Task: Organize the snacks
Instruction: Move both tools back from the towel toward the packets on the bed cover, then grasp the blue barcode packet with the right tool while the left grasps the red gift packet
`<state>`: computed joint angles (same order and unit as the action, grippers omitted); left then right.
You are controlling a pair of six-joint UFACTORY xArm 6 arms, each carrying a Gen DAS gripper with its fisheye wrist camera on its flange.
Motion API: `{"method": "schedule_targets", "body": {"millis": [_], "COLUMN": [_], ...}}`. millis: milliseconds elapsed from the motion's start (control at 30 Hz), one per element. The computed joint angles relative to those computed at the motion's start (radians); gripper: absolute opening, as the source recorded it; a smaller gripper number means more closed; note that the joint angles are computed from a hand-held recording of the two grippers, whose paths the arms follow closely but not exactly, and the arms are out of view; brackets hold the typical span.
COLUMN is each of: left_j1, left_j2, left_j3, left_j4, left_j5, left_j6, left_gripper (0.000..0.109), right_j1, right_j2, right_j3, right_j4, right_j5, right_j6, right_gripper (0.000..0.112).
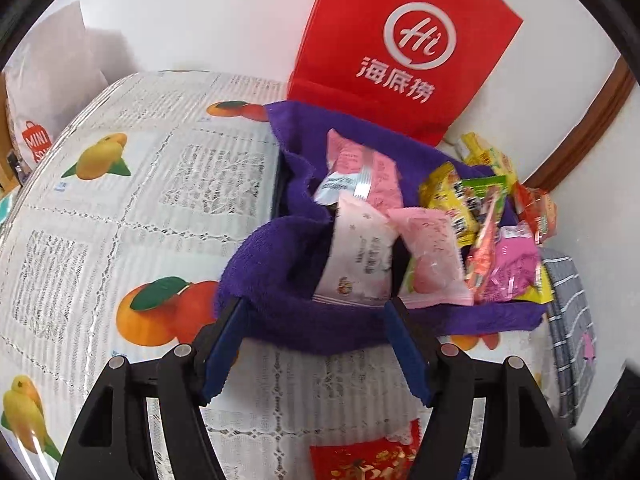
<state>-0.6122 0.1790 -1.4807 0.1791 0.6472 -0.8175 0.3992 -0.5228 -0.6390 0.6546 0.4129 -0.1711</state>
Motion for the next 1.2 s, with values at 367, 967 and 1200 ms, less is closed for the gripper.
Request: {"method": "schedule_targets", "body": {"millis": [367,967,1200], "left_j1": [-0.002,0.026,0.021], "left_j2": [-0.022,-0.055,-0.041], "left_j3": [0.025,0.074,0.051], "left_j4": [-0.069,-0.184,-0.199], "left_j5": [-0.046,-0.079,-0.014], "left_j6": [0.063,0.102,0.139], "left_gripper": [0.068,0.068,0.068], "right_j1": [0.093,0.24,0.175], "right_j2": [-0.07,0.133,0.059], "right_j3": [0.089,-0.148,-0.08], "right_j4": [-0.516,-1.227,-1.232], "right_j5": [-0.04,0.265,0.26], "right_j6": [0.594,1.189,1.125], "right_gripper": [0.081,0.061,0.05]}}
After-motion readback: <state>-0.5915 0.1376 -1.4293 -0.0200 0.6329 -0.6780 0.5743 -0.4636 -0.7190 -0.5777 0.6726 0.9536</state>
